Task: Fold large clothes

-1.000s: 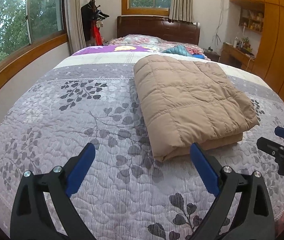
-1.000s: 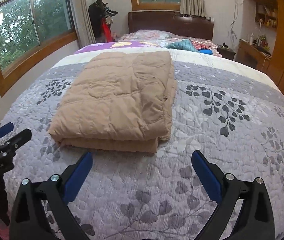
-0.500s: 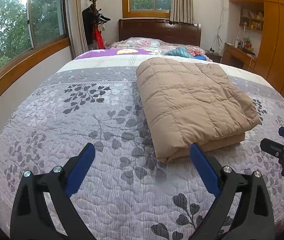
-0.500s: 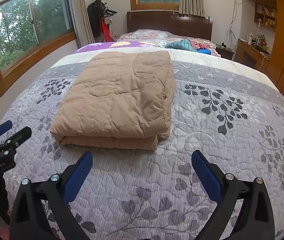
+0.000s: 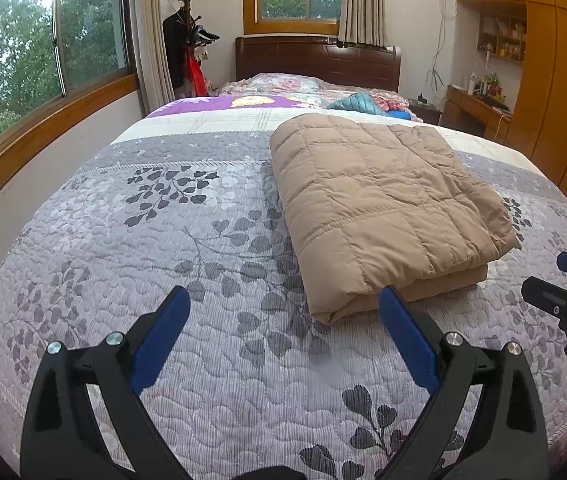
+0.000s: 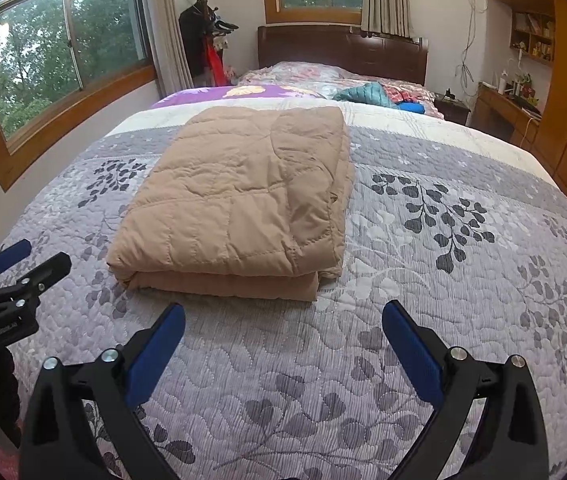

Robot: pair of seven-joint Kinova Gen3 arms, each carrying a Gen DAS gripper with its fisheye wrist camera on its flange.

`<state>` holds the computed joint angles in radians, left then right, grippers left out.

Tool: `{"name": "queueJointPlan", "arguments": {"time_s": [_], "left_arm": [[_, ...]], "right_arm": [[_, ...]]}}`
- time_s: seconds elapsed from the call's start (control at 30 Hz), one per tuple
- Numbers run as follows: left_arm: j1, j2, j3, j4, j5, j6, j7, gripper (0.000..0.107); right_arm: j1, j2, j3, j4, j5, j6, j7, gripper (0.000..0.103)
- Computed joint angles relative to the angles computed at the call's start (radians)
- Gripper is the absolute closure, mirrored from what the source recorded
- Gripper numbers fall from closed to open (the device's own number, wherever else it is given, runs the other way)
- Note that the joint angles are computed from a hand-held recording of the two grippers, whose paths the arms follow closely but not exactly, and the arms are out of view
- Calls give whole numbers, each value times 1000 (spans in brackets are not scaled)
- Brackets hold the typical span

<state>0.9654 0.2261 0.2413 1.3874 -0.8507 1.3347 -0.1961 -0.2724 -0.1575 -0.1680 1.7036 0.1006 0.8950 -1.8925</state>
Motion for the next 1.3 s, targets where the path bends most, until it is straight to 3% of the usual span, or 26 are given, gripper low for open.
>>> {"name": "queueJointPlan", "arguments": {"time_s": [1.3], "left_arm": [[-8,-7,4,4,15,-22,-14,12]], "right_arm": [[-1,8,7,0,-23,3,26,4]]}}
